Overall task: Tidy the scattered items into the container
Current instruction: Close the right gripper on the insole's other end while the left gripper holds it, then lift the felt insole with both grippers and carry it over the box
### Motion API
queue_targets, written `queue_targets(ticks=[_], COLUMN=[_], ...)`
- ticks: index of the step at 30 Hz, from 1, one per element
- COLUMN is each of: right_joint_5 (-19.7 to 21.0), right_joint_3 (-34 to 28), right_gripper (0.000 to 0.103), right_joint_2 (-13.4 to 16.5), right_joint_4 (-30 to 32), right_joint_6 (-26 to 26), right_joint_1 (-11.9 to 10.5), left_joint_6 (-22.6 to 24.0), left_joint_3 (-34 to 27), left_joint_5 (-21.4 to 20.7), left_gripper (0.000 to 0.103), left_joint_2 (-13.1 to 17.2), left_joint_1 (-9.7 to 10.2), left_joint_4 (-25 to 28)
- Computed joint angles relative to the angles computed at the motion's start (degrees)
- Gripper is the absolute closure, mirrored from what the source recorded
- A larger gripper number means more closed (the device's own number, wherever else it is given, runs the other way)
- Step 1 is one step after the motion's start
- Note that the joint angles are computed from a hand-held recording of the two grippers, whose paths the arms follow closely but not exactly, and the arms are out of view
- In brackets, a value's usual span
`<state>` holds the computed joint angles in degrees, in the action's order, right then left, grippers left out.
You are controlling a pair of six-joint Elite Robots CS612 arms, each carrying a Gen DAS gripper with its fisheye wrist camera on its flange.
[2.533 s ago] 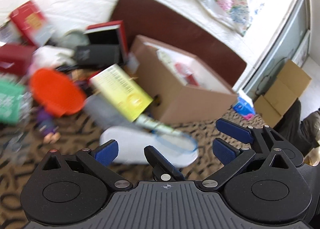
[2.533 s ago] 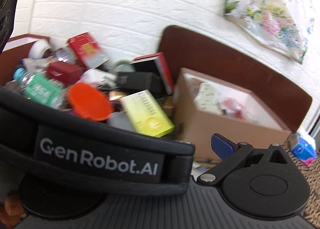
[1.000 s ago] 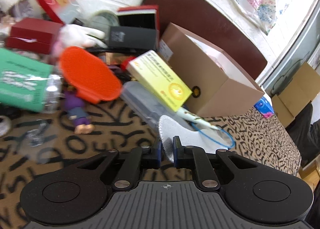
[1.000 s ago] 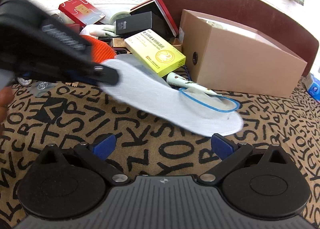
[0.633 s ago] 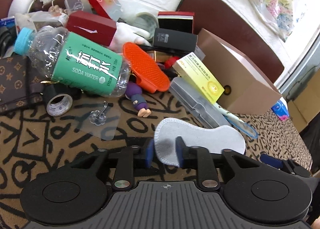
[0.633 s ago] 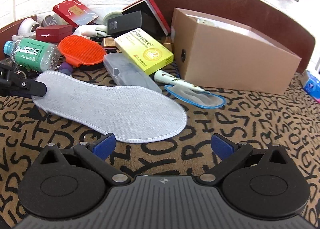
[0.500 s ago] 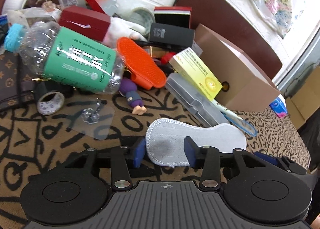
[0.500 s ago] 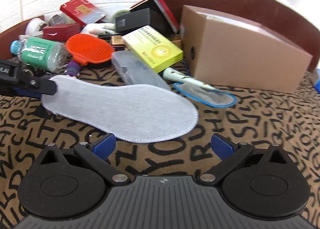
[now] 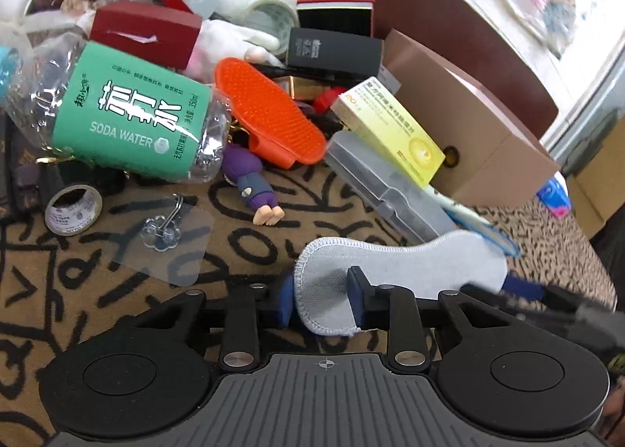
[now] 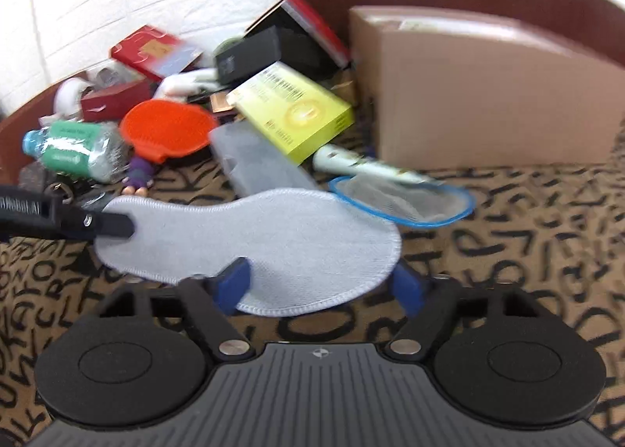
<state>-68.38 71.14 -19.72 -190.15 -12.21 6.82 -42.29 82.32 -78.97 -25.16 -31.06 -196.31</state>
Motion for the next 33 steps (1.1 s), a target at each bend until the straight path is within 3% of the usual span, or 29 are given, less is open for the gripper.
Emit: queue_targets(ticks=[3, 5, 6, 8, 9, 23, 33], right_joint_5=[-0.4, -0.1, -0.2, -0.4, -0.2, 1.7, -1.5], right_joint_3=[0.9, 1.5, 1.9, 2.9, 3.4, 6.8, 2.2], right_gripper=[0.053, 0.066, 0.069, 0.076, 0.079, 0.085, 0.084], right_joint_2=[-0.7, -1.3, -1.6, -2.2, -2.5, -5.4, -4.9], right_joint_4=[-0.8, -0.3, -0.6, -2.2, -3.0, -13.4, -15.5], right_joint_6=[0.6, 1.1, 1.0, 0.5, 0.3, -1.3, -2.3], right_joint_1=[-0.3, -0.5, -0.5, -0.5, -0.5, -1.3, -1.9], left_joint_6=[-1.5, -2.2, -1.4, 0.3, 1.0, 4.5, 10.5], left_joint_3=[0.6, 0.9, 1.1, 1.5, 1.7, 1.7, -7.7], left_joint_5=[-0.1, -0.2, 0.0, 0.3, 0.5, 1.1, 2.1], left_gripper=[0.053, 0.055, 0.067, 0.073, 0.081, 0.085, 0.084], left_joint_2=[-0.1, -0.3, -0.4, -0.8, -1.0, -2.3, -0.7], left_joint_1=[-0.03, -0.11, -0.27, -0.62, -0.81, -1.99, -1.87], left_joint_4=[-1.1, -1.2, -1.4, -2.1, -2.6, -7.4, -5.7])
